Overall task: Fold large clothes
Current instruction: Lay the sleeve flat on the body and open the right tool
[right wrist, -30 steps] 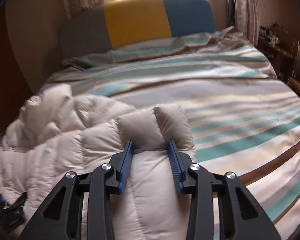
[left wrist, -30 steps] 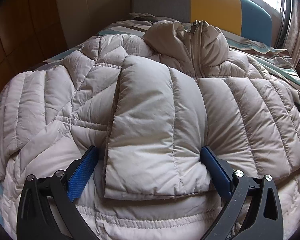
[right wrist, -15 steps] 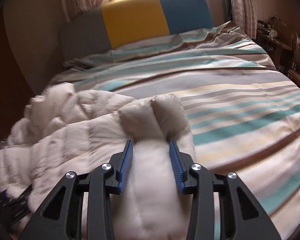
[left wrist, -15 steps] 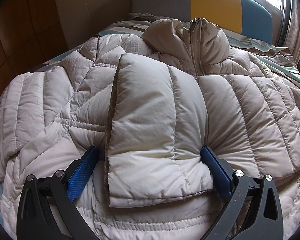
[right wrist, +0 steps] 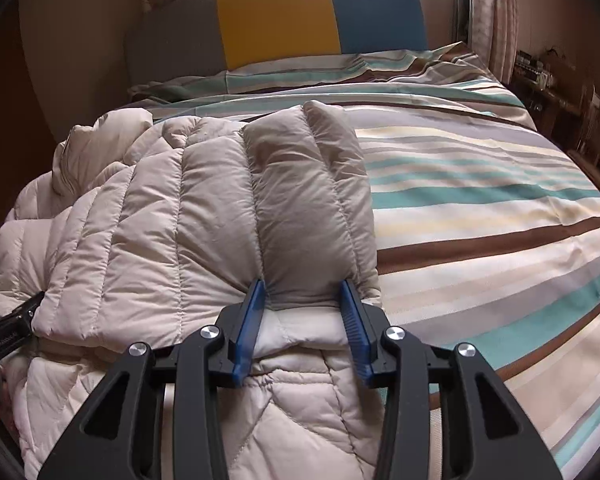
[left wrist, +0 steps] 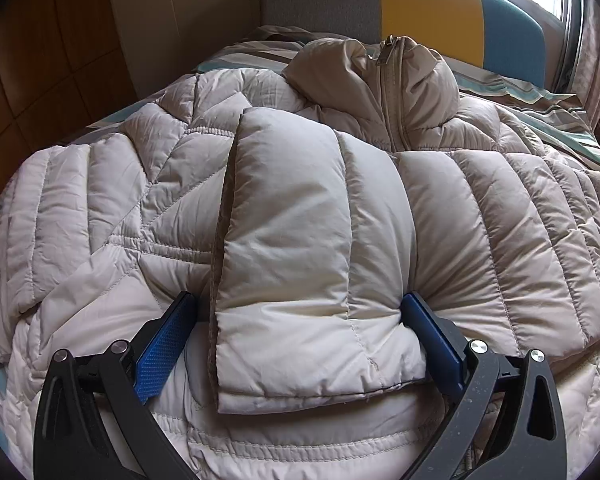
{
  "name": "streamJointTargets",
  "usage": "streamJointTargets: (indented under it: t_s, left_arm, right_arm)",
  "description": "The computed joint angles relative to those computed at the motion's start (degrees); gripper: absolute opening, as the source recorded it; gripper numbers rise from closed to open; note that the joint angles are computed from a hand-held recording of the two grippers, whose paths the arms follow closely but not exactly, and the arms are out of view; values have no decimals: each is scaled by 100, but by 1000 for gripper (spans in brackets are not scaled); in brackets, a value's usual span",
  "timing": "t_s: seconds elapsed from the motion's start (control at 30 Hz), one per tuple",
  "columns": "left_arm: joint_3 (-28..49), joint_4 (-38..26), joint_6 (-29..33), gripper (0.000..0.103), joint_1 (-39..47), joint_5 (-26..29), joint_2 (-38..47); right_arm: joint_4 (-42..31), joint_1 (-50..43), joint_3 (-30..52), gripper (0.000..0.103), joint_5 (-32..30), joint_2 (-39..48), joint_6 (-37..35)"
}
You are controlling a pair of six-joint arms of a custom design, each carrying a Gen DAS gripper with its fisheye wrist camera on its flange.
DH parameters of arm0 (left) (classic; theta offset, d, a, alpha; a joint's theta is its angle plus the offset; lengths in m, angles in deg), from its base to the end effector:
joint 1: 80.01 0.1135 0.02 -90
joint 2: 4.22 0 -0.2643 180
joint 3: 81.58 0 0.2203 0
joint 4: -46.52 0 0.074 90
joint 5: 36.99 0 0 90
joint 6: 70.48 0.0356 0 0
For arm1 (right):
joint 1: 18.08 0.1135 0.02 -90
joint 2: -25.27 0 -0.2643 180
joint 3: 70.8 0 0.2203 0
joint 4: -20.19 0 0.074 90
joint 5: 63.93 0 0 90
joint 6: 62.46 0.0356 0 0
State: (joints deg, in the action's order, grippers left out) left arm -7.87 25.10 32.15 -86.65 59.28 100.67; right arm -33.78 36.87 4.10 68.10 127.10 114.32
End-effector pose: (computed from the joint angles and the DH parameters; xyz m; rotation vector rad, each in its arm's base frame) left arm 0.3401 -0.0435 0.1680 0.4610 2.4402 -0.0919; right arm 0.1840 0.2208 0.1732 0.7276 2.2846 -0.1216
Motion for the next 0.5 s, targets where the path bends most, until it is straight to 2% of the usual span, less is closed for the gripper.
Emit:
streamJointTargets:
  t_s: [0.1,0.23,0.37,0.43,0.47,0.5]
  left_arm:
    - [46,-106,-20,100,75,167,-27]
    - [254,-634,-24,100,687,1256,-176]
    - [286,-757,-321,100,1509,2033,-416]
    - [374,-805,-284,100,1934,2221,-497]
    - [508,-876,-241,100,2188,2267,-495]
    - [661,-958,-194,100,2459,2362,-451]
  right_arm:
    - [-216,51,145,41,43,119,108]
    - [-475,44,381,43,59,323,159]
    - [-586,34,448,47,59,361,226]
    - [-828,8,549,60,21,436,427]
    - [-956,-27,545,78,-62,449,616]
    - [-774,-67,355,83,-141,333,657]
